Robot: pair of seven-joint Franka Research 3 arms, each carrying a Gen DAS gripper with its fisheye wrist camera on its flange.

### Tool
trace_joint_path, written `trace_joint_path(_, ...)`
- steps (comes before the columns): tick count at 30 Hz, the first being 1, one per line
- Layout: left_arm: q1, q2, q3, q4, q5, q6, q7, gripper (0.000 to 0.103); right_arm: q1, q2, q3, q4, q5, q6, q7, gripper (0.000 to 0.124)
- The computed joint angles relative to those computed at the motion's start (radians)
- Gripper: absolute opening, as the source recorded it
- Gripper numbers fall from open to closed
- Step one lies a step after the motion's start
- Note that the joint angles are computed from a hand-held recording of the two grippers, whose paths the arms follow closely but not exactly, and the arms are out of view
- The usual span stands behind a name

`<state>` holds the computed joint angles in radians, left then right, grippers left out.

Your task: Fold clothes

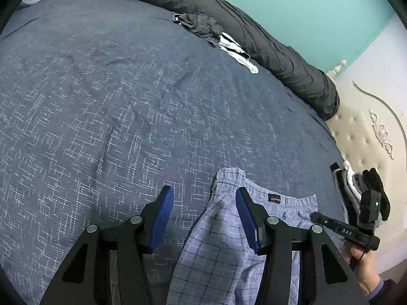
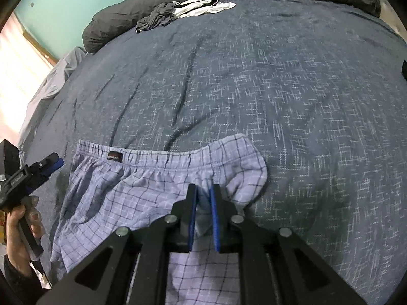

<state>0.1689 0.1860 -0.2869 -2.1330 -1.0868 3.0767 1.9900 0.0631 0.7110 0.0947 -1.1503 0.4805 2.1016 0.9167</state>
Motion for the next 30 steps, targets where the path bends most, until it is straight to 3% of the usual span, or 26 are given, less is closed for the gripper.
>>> trace_joint_path(2,0.003,-0.001,-0.002,0.0,-0.006,0.0,0.005,0.055,0.003,0.001,0.004,0.008,-0.001,0.005,-0.009,0.004)
trace_joint_path(7,0.001,-0.002,-0.001,0.0,-0.029,-0.003,0.023,0.055,-0.016,-0.021,0.019,-0.009,0.044,0.046,-0.04,0.002)
trace_joint_path(12,-0.007,-0.003,0.007,0.001,-0.027,-0.004,0.017,0.055,-0.002,0.013,0.002,0.051,0.0,-0.031,-0.01,0.002)
trace_joint_path(15,-0.009,-0.005,0.008,0.0,-0.025,-0.003,0.017,0.055,0.016,0.004,-0.01,0.033,-0.026,-0.024,0.009,0.015)
trace_joint_path(16,-0.009,-0.004,0.008,0.0,-0.023,-0.005,0.017,0.055,0.017,0.001,-0.009,0.025,-0.029,-0.02,0.006,0.026)
trace_joint_path(20,-0.009,-0.003,0.01,0.001,-0.024,-0.008,0.016,0.055,0.031,-0.006,-0.012,-0.004,-0.048,0.005,0.001,0.026)
trace_joint_path(21,-0.011,-0.002,0.011,0.002,-0.022,-0.007,0.012,0.055,0.036,-0.009,-0.013,-0.013,-0.054,0.015,-0.002,0.026)
trace_joint_path(23,-0.01,-0.001,0.011,0.004,-0.019,-0.009,0.009,0.055,0.041,-0.025,-0.014,-0.043,-0.063,0.047,-0.019,0.004)
trace_joint_path(30,-0.003,-0.004,0.01,0.009,-0.074,-0.018,0.05,0.055,0.012,-0.054,0.001,-0.074,-0.007,0.1,-0.035,0.0)
